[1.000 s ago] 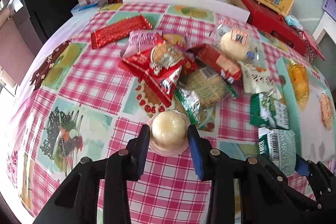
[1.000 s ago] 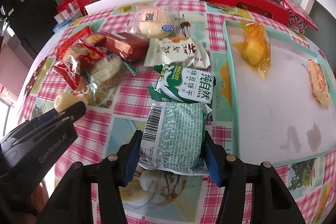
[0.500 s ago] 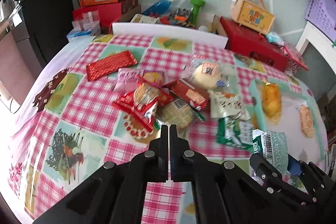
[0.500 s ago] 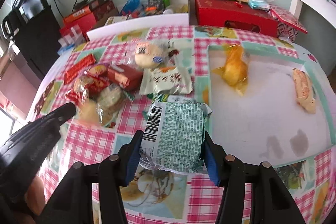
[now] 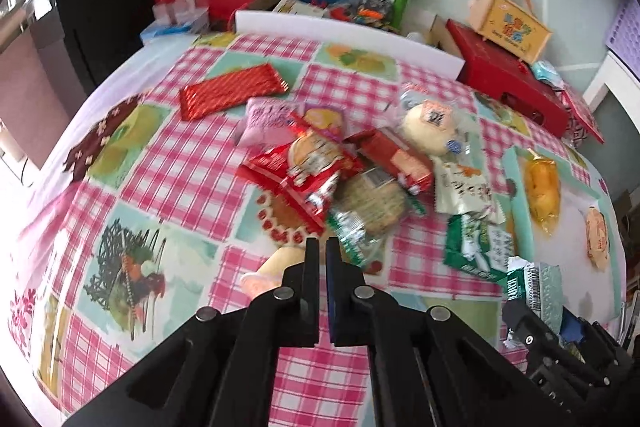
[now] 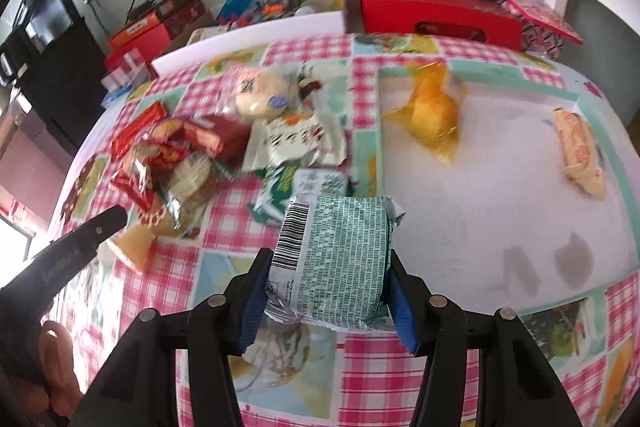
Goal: Organize snacks
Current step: 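Lift both held snacks and carry them over the white tray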
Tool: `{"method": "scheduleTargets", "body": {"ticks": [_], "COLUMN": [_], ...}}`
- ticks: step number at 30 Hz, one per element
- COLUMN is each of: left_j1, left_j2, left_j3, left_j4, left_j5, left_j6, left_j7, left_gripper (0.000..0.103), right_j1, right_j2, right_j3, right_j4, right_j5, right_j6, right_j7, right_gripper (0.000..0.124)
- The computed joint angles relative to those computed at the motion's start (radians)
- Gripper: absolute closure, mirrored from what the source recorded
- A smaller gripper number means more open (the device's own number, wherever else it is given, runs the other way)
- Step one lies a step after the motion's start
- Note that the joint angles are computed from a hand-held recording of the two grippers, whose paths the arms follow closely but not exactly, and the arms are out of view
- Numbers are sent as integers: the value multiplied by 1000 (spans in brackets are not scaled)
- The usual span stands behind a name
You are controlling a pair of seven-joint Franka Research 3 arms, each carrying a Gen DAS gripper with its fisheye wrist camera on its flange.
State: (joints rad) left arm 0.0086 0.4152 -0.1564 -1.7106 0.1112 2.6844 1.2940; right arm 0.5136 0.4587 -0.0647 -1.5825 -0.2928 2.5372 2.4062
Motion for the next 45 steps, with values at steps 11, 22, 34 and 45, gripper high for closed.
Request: {"method": "scheduleTargets", "body": {"ticks": [11, 22, 34, 45], "left_j1": [-11, 15, -15, -14], "left_j2": [31, -5, 21, 24], "left_j3": [18, 11, 10, 18], "left_j4": [29, -22, -8, -11], "left_j5": [29, 16, 12, 51], "left_j6": [-70, -58, -94, -86], "left_j7": [-22, -31, 40, -2], "left_gripper": [40, 32, 34, 55], "right_j1": [4, 10, 6, 3], "right_j2": [56, 73, 38, 40], "right_j3": [23, 15, 14, 18], "right_j4": [60, 87, 40, 39], "right_j5": [72, 82, 66, 68], "right_j6": [-36, -75, -60, -57], "right_j7": [-99, -108, -75, -72], "right_gripper": [67, 67, 67, 67]}}
